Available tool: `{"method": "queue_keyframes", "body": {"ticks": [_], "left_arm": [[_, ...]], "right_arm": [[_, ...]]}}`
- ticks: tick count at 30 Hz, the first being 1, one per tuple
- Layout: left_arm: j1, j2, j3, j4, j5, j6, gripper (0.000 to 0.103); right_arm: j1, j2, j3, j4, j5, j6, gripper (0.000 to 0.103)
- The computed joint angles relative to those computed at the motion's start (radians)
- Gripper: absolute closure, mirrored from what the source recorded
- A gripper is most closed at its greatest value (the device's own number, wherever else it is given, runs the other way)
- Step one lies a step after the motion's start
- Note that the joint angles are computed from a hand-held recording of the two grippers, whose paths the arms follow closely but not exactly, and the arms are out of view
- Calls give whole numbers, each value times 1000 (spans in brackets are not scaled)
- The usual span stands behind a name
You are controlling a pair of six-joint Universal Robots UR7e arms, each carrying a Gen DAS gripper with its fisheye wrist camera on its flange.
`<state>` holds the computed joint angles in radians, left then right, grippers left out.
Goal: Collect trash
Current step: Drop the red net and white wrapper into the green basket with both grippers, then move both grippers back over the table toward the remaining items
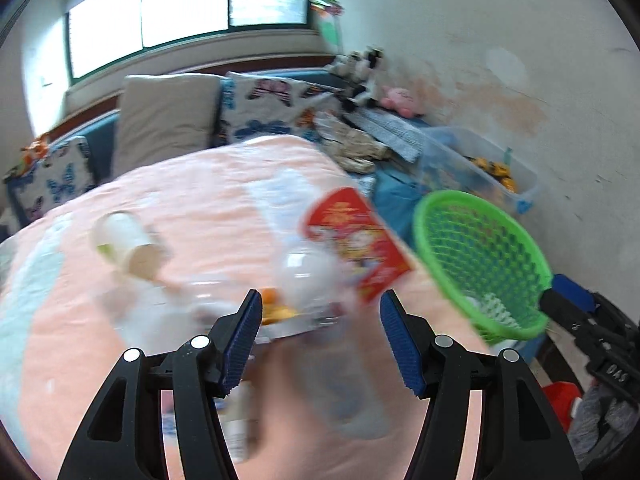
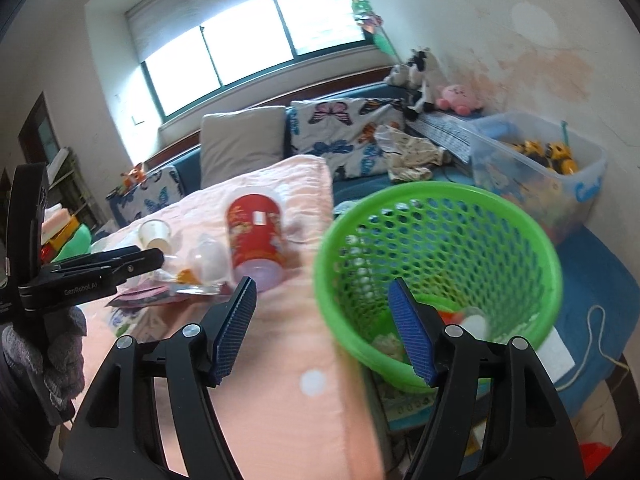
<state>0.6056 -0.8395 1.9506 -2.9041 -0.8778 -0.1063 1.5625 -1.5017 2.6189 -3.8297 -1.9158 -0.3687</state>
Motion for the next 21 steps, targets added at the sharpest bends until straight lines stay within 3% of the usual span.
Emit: {"method": "queue_keyframes", "body": {"ticks": [4,7,21], "left_arm": [[-3,-26,57,-55,165,-25,44],[0,-26,82,-79,248,-61,44],[26,42,59,-50,391,-147,45]], "right_arm": [[25,41,-20,4,3,4,34],[35,68,-28,4,8,3,34],[12,95,-39,30,40,5,34]]}}
